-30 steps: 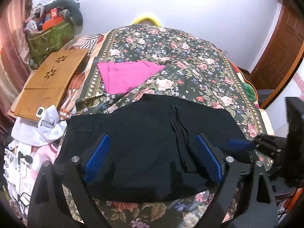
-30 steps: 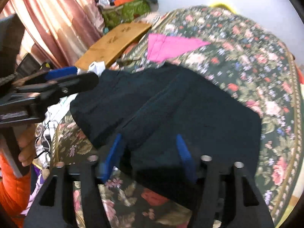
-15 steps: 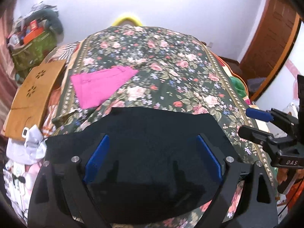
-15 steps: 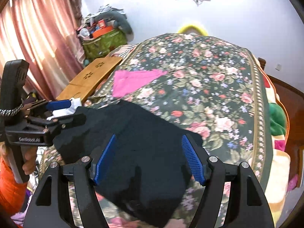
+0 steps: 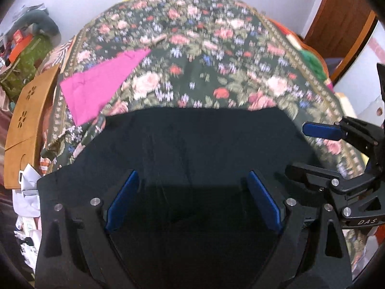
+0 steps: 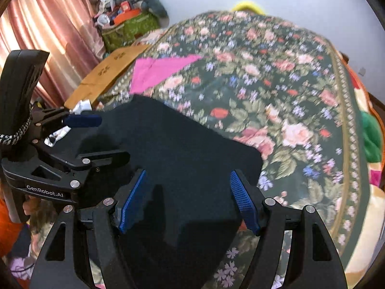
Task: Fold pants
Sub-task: 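Lower the trousers onto the bed and open the right tool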
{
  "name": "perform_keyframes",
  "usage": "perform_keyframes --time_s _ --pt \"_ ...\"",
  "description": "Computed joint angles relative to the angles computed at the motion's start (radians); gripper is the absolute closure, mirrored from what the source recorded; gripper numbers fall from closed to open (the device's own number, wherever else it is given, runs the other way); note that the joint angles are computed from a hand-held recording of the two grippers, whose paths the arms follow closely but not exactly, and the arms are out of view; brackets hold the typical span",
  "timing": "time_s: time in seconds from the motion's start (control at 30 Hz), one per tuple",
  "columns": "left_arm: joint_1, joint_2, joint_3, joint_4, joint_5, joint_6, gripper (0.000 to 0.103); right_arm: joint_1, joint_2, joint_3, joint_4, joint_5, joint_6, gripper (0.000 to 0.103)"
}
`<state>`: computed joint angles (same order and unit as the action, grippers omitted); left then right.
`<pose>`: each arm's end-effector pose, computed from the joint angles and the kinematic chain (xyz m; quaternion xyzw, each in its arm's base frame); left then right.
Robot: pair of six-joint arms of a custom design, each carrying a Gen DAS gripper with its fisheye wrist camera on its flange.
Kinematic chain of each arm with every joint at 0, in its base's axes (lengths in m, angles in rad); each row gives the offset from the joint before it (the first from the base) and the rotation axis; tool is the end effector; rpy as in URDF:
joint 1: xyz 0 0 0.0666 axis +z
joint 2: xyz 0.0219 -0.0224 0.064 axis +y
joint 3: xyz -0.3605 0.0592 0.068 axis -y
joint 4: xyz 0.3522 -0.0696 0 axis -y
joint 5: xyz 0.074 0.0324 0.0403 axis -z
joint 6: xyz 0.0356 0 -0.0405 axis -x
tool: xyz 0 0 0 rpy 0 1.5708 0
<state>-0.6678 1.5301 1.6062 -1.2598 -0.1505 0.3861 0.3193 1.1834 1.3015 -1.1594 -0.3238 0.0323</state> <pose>0.3700 -0.2856 0.4192 0.1231 0.9709 -0.0327 0.2029 0.3314 0.1211 0.4385 -0.2081 0.9305 0.1909 0.2333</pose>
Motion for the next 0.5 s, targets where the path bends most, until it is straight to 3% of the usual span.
perform_keyframes --time_s 0.1,0.2,0.5 --pt "0.003 0.012 -0.023 -0.009 0.007 -0.017 0.010 0.001 0.022 -0.014 -0.024 -0.012 0.016 0.036" --pt "0.002 -0.010 -0.068 0.022 -0.011 -0.014 0.000 -0.006 0.012 -0.040 -0.024 -0.031 0.022 0.036" --pt "-0.026 -0.085 -0.144 0.051 -0.082 -0.010 0.000 -0.027 -0.068 -0.085 -0.049 -0.024 0.022 0.036"
